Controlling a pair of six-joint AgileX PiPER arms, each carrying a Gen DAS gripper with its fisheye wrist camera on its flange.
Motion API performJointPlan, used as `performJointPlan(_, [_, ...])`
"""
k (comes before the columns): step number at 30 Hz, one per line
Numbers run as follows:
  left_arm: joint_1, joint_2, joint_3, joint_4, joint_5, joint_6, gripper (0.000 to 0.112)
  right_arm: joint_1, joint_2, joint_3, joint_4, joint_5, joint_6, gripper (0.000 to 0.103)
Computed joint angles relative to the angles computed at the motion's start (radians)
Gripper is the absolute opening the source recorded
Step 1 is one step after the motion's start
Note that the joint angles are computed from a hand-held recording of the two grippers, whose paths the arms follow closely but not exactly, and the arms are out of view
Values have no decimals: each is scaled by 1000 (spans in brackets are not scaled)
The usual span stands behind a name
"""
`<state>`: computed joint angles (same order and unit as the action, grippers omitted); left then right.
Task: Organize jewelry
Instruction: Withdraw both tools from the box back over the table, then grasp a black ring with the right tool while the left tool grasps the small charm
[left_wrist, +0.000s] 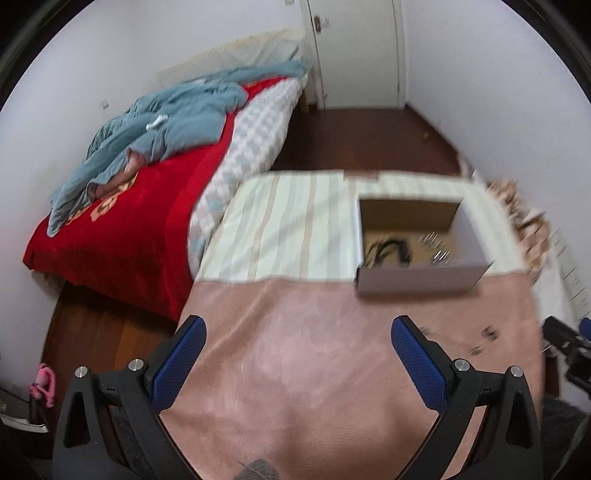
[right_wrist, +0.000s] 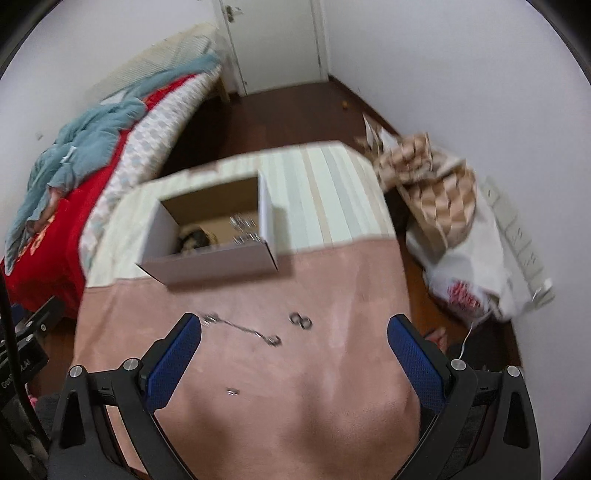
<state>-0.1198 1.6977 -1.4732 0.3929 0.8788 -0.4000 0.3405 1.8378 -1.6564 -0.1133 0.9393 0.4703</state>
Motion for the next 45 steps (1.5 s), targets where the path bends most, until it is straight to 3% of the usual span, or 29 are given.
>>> performJointPlan(3, [-8, 58, 37, 21, -14, -19, 102, -36, 32, 99, 76, -102, -53, 92])
performJointPlan(5, [-12, 94, 46, 36, -19, -27, 102, -55, 67, 124, 102, -140, -68, 78])
performJointPlan(10, [-19, 168, 49, 57, -28, -44, 102, -90, 136, 170, 147, -254, -131, 62])
performJointPlan(15, [-23, 220, 24, 63, -25, -40, 102, -73, 217, 103, 122, -265, -170, 58])
performJointPlan(18, [-28, 233, 18, 66, -24, -39, 102, -49, 251, 77, 49, -275, -149, 49])
performJointPlan(21, [-33, 236, 21, 64, -23, -36, 102, -17, 257, 83, -60, -290, -96, 31])
performJointPlan(22, [-35, 236, 22, 61, -21, -34, 102, -9, 252, 95, -88, -300, -79, 15])
performJointPlan(28, [-58, 205, 43, -3, -26, 13, 102, -41, 201, 167, -19, -347, -97, 13])
performJointPlan(35, [-64, 160, 86, -332, -58, 240, 102, -103, 70, 302, 100, -383, -145, 13])
performJointPlan(39, [-114, 157, 114, -398, -68, 305, 101, -98, 17, 365, 81, -403, -114, 13])
performJointPlan(42, [-149, 162, 121, -392, -74, 307, 89, -104, -4, 392, 78, -411, -108, 13])
performJointPlan(45, [-172, 175, 118, -378, -73, 302, 65, -113, -12, 405, 78, -416, -108, 13])
